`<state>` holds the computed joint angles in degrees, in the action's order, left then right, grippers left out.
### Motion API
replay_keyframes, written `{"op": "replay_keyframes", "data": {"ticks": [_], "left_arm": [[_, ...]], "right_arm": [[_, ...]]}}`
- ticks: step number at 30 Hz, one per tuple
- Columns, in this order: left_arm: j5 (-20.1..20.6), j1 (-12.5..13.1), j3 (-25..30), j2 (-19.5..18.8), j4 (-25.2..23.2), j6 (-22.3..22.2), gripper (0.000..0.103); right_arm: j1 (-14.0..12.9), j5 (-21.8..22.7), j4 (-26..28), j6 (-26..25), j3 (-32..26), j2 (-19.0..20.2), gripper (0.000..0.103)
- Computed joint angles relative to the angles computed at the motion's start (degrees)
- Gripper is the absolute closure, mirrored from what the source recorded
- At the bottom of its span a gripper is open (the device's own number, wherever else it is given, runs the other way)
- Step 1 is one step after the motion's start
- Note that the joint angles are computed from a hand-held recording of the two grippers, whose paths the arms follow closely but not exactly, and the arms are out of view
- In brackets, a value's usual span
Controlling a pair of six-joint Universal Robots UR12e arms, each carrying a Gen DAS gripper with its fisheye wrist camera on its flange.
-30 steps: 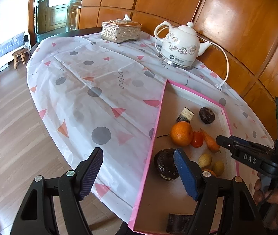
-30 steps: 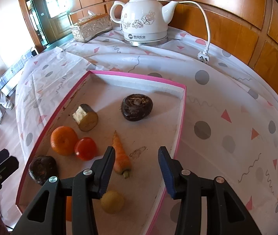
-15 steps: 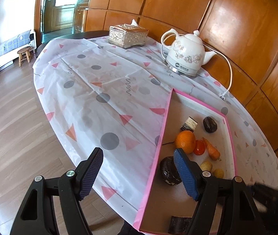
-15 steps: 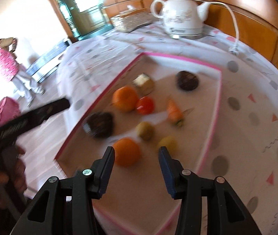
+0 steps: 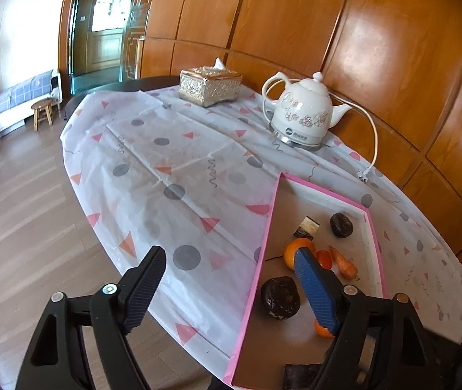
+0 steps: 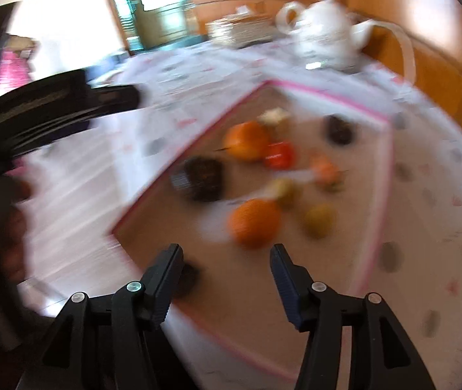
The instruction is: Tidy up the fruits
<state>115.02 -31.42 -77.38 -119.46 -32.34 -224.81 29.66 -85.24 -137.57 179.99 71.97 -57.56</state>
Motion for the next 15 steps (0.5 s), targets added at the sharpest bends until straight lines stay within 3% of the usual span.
{"op": "replay_keyframes", "data": {"ticks": [1, 5, 15], "left_arm": [[0.4, -0.2, 0.1, -0.1, 0.3, 0.7, 0.021], [1.1, -0.6, 0.5, -0.5, 1.4, 3.5, 0.015], [2.1, -1.9, 1.5, -1.2, 1.5, 6.1, 0.001]], "right_arm": [[0.0, -1.9, -0.9, 1.5, 0.1, 0.0, 0.047], [-0.9, -2.2, -4.0, 7.6, 1.8, -0.9, 0.046], [-0.1, -13.1, -10.0, 14.2, 4.4, -2.5, 0.041]]}}
